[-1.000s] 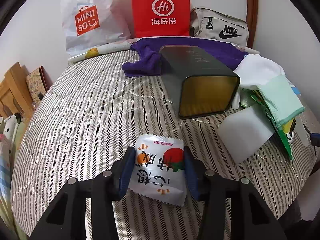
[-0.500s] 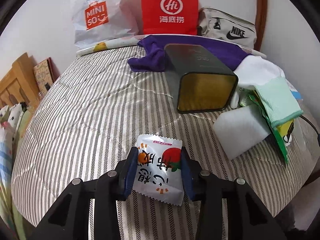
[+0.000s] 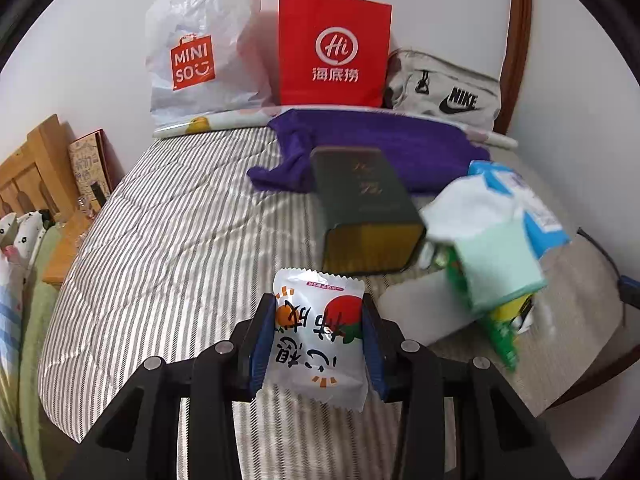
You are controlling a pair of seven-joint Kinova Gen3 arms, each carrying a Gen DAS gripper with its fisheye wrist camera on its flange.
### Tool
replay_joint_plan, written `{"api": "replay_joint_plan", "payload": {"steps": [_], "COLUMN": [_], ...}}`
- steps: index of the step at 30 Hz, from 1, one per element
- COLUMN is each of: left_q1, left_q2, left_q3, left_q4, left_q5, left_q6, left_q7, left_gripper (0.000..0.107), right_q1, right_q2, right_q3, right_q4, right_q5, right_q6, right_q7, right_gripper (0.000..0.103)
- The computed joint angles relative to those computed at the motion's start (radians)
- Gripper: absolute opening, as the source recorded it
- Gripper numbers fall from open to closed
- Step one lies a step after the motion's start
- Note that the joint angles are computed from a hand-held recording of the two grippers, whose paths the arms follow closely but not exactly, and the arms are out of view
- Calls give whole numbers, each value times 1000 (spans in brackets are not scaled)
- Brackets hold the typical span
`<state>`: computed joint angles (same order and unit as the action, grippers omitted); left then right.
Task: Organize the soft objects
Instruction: 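Carry the packet with the left tool while the right tool carries the strap over the purple towel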
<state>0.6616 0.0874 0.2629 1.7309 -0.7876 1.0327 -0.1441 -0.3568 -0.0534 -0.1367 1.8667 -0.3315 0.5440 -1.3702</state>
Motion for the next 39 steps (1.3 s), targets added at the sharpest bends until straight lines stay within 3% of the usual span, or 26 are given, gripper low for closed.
{"api": "replay_joint_plan", "payload": {"steps": [11, 21, 39], "left_q1": [-22, -58, -205], "left_q2": [40, 105, 286], "left_q3": [-34, -99, -208], "left_q4": [-150, -295, -544], "left_q5": [37, 88, 340], "left_q6": [33, 51, 6], "left_q7": [-111, -252, -613], "left_gripper": [38, 39, 39], "right_q1": [9, 1, -56], "right_q2": [97, 243, 591], "right_q3": [-13, -17, 22], "right_q4": [-168, -395, -888], "right_q5": [71, 147, 269], "right_q6": [17, 81, 280], "right_q7": [-68, -129, -205], "right_gripper": [20, 20, 20]}}
